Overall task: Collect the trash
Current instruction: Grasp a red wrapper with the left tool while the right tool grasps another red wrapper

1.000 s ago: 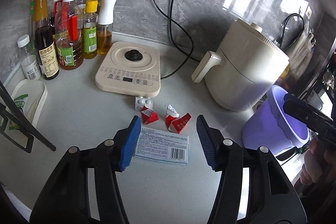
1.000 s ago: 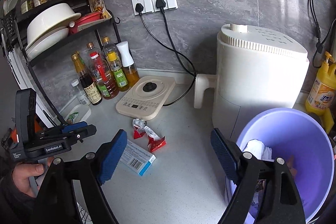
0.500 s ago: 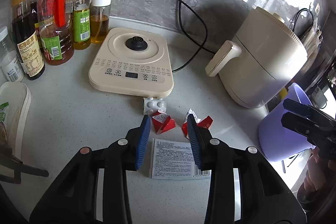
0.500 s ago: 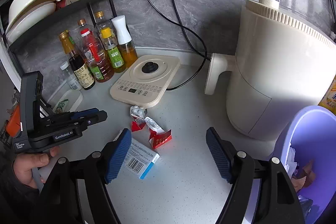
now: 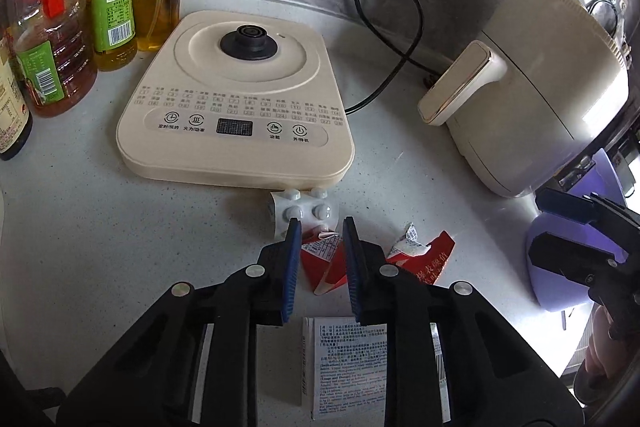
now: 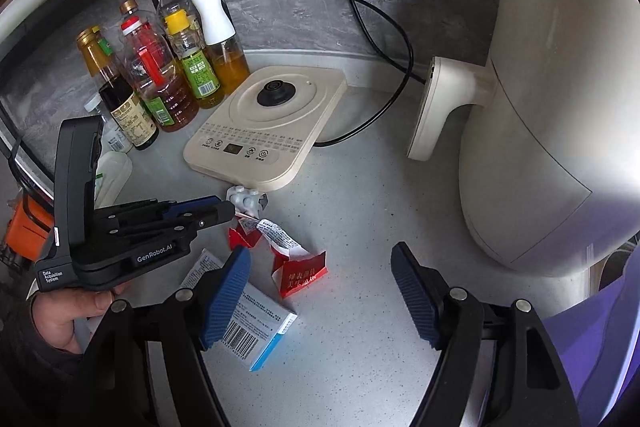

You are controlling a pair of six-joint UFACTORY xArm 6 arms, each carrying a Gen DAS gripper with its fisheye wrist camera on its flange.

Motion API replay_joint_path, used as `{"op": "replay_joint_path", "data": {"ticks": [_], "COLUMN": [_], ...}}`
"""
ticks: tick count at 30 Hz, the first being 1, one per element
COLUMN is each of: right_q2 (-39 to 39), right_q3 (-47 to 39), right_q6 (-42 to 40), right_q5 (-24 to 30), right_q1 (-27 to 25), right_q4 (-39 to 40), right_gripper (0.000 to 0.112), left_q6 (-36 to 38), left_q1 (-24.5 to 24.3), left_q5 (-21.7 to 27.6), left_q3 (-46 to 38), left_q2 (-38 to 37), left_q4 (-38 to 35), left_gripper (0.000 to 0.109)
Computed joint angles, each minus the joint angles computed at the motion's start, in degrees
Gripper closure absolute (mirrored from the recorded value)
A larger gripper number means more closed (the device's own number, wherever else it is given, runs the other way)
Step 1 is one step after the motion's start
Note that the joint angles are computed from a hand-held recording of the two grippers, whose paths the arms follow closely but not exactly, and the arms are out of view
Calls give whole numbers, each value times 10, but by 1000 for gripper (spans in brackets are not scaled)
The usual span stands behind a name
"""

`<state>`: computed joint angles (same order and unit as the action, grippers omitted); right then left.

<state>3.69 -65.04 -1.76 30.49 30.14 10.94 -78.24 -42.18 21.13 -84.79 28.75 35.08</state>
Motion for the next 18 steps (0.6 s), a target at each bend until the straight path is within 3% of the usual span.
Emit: {"op": "replay_joint_path", "data": {"ticks": [3, 7, 18], "right_q2": [21, 48, 125], "right_q3": [-16, -40, -106], "right_q6": [-10, -20, -64], "right_q5": [8, 16, 41], "right_q1": [0, 5, 25], "right_q4": [9, 17, 35], "right_gripper": [41, 41, 47], "left_q6": [25, 26, -157], "left_q1": [3, 2, 5], "left_q5": [-8, -12, 12], "left_q3": [-11, -14, 54], "left_q2": [14, 14, -73], "left_q4": [-22, -10, 160], "left_gripper": [98, 100, 100]}}
